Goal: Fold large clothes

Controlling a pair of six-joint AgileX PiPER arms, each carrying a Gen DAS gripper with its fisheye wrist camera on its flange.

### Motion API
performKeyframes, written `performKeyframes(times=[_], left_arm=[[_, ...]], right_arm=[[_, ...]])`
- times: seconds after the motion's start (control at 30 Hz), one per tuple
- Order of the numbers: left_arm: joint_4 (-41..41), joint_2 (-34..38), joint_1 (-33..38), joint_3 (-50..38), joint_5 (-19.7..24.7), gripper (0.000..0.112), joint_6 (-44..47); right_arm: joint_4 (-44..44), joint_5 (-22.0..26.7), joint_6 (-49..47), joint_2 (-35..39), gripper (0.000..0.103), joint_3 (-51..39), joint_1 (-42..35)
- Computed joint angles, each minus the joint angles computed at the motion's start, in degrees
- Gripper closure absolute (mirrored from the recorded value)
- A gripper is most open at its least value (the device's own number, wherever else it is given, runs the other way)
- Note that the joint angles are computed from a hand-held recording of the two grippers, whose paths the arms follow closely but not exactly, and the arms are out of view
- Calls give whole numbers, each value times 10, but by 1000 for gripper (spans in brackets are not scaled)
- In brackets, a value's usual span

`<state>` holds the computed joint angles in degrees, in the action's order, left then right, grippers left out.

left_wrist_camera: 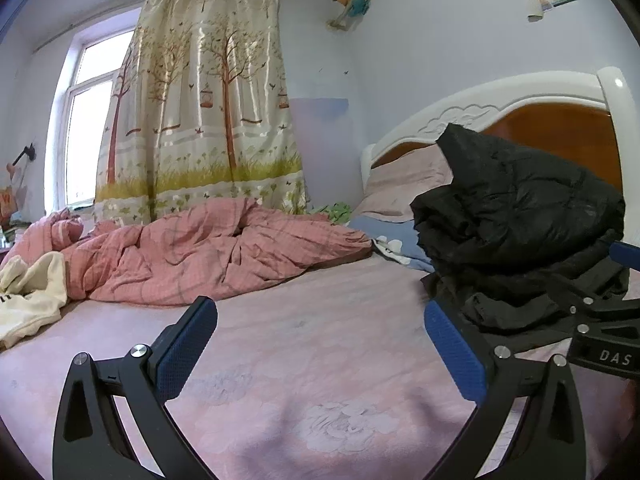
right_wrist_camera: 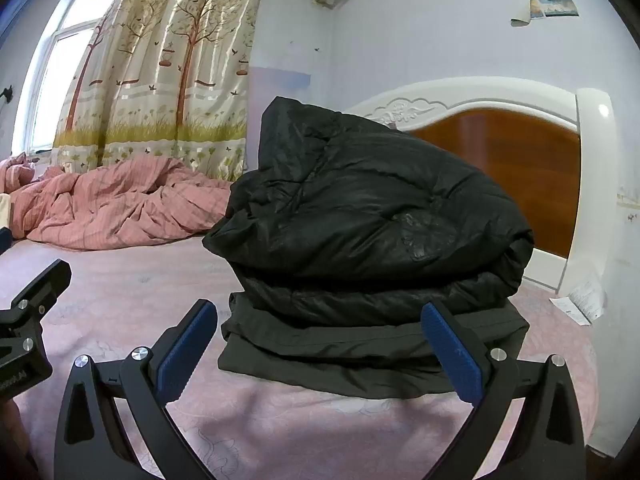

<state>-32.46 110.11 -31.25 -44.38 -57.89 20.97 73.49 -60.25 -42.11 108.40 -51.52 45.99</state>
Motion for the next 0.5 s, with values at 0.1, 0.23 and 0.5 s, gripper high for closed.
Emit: performKeyframes(times=[0.1,0.23,0.5], left_arm=[[10,-6,8,8,5,9,-8],[13,-7,10,9,5,9,-9],[4,-10,9,7,11,9,3]], right_arm=[[4,0,-4,1,0,-2,1],[6,2,0,-1,0,0,1],[11,3,3,-2,0,3,2]])
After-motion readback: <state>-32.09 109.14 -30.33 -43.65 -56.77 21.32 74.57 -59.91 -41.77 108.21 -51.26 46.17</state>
